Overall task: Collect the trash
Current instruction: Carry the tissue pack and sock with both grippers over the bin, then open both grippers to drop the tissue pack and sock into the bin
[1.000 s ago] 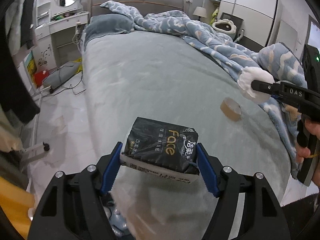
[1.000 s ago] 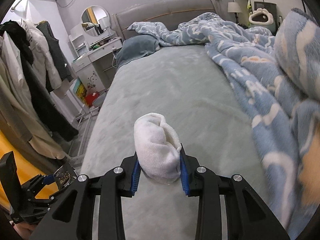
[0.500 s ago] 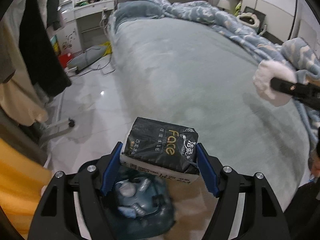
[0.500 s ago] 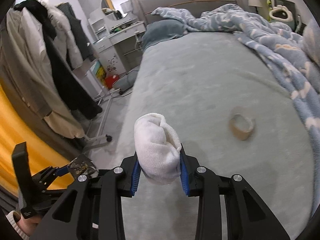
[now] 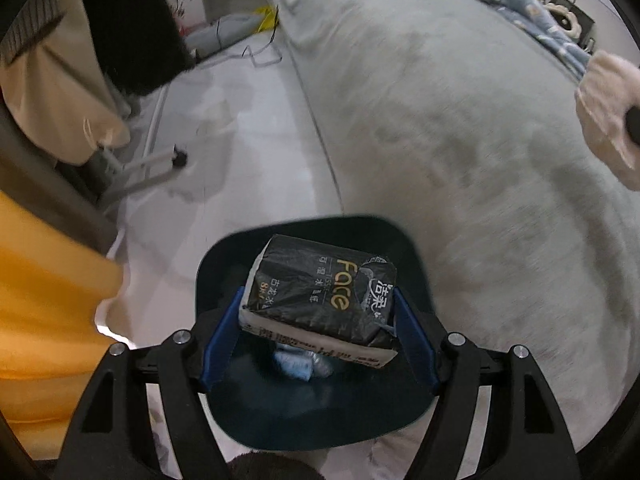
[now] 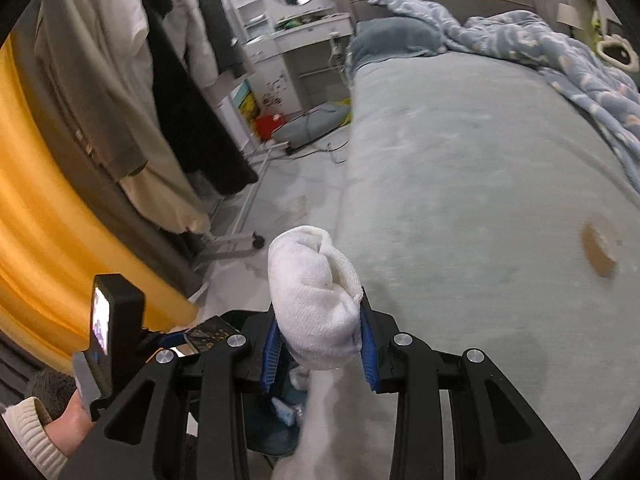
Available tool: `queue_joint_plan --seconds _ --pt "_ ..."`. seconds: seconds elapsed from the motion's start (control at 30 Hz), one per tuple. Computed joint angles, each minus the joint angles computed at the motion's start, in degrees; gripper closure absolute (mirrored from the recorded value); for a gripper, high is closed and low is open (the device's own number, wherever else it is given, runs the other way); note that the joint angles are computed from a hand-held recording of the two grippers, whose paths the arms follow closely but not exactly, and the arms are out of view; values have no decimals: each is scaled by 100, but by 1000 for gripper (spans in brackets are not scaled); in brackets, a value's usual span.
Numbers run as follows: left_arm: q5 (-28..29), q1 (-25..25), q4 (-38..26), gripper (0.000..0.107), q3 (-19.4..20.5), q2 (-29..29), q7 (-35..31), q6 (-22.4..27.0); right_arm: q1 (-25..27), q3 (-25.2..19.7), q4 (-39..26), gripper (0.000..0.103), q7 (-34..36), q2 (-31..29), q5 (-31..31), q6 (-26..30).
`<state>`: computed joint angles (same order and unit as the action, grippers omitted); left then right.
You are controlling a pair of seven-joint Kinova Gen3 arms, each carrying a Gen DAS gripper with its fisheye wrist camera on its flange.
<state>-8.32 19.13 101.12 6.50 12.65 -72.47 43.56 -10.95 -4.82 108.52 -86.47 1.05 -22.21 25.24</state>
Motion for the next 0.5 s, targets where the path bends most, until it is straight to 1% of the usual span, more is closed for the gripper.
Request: queue_joint_plan --seconds 0.13,0.2,0.23,0.27,0.37,0.5 --pt "361 -290 47 29 -2 80 -330 186 -180 -143 -255 69 -193 340 242 98" --pt "503 -414 117 25 -23 57 -464 197 -285 -199 -393 69 -350 505 421 152" --pt "512 -435 150 21 -42 39 -476 180 -324 -223 -441 69 -407 569 485 167" --pt "525 -475 206 19 -64 -3 -508 145 -356 -249 -488 69 -447 634 537 187" --pt "777 -725 338 19 -95 -137 -775 111 -515 -301 -715 69 -661 907 766 305" --pt "942 -957 499 19 -163 -317 -1001 21 -686 -343 -1003 69 -862 1253 995 513"
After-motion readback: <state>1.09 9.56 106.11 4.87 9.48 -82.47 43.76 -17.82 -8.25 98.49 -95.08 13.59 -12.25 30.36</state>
